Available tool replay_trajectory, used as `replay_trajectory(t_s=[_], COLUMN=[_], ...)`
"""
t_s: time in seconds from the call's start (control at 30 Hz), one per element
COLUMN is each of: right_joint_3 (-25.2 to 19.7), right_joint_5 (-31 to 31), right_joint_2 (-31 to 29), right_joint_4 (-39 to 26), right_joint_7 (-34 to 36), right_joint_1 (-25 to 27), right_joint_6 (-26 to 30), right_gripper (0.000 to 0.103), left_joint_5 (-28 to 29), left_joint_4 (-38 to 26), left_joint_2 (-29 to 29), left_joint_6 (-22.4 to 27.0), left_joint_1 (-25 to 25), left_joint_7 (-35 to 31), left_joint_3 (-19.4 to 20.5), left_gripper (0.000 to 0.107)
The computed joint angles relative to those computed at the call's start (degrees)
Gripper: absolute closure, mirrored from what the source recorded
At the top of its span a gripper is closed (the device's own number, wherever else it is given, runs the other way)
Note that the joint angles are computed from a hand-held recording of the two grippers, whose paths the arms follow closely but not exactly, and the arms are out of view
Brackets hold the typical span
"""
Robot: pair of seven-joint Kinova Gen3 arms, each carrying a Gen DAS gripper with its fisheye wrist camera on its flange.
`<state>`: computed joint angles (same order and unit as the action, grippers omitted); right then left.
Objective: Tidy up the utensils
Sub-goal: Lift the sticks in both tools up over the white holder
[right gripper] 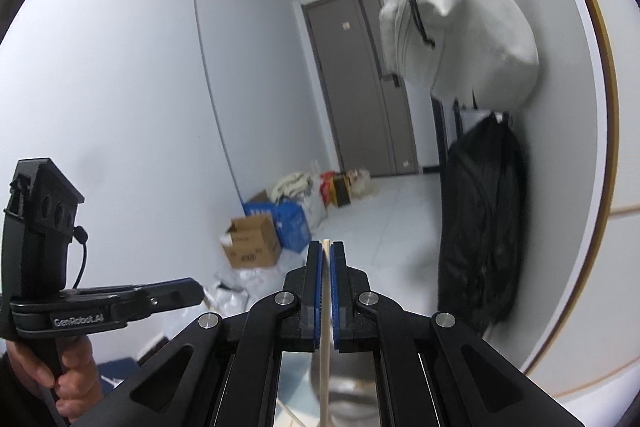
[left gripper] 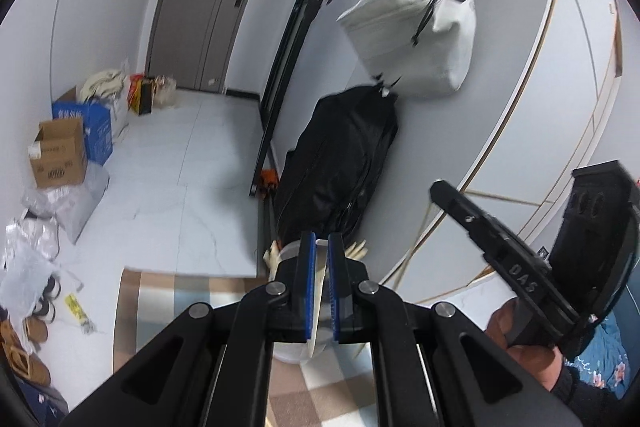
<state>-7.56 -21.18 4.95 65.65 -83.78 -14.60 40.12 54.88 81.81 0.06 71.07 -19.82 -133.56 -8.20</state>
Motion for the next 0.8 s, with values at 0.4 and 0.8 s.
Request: replay_trajectory(t_s=[0.4,0.8], right_joint_3=[-0.5,-1.8], right_joint_5=[-1.2,0.2], right_joint_2=[6.2,11.7], right_joint_4=[-7.5,-12.1], right_joint_7=[0.8,0.0], right_joint_1=[2.0,2.8], right_joint_6=[-1.4,-3.0], right_gripper=[0.1,0.1], left_joint_5=[-1.2,-5.2], left_joint_4=[-6.7,-9.0], left_joint_2=[3.1,5.6], left_joint_6=[-4.0,-6.1], left_joint_1=[2.3,2.7], left_joint_7=[2.7,2.4], left_joint_3=[3.5,5.7], left_gripper=[0.106,0.106])
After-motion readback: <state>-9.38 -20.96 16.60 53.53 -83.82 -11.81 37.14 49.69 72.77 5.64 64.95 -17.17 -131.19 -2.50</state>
